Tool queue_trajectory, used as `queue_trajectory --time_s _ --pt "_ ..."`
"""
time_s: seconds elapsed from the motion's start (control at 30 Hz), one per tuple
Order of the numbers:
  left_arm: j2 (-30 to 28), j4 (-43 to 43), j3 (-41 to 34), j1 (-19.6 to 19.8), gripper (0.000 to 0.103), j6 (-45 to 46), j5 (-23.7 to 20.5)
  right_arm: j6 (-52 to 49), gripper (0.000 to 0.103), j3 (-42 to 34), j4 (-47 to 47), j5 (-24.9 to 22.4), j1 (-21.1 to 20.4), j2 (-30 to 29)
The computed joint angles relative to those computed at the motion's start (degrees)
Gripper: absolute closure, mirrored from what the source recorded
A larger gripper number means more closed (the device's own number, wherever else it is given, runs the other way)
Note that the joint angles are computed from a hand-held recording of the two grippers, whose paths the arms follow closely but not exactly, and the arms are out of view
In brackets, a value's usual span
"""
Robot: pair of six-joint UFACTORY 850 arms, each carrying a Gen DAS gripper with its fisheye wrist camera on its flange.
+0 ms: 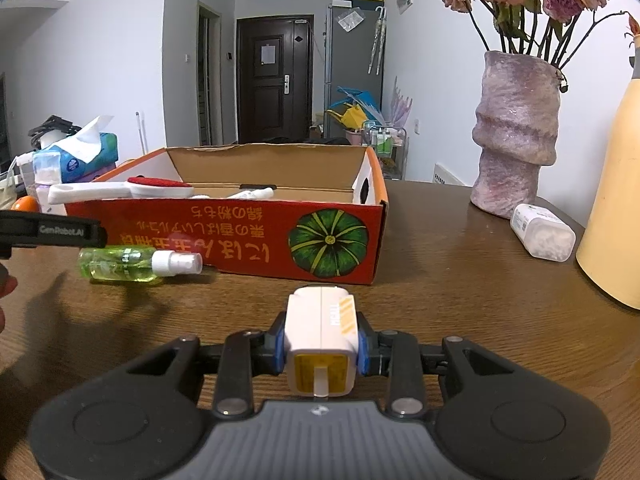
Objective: Organize rigid objects
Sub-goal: 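Move the left tool toward the green spray bottle while the right tool holds the adapter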
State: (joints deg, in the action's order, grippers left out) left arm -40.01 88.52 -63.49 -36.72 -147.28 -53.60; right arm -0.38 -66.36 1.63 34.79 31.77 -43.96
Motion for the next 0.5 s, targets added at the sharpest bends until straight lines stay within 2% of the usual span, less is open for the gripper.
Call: queue_trajectory --time_s 0.1,0.23,0.4,0.5 --pt "0.77 2.65 1.23 0.14 0.015 -1.94 1.31 0.21 0.072 -0.05 -0.06 -0.12 -0.06 -0.02" --pt "1.92 5.02 2.56 0.05 0.016 -3.71 4.13 0.53 0.072 0.16 -0.41 0.1 -0.16 0.1" --pt "2.69 8.17 3.4 0.42 0.027 -5.54 8.24 1.05 0.072 0.29 -0.79 0.13 -0.26 0.2" --pt "2.78 9.1 3.67 0.06 0.027 -6.67 7.72 1.29 0.072 0.32 -1.09 0.13 -0.31 0.22"
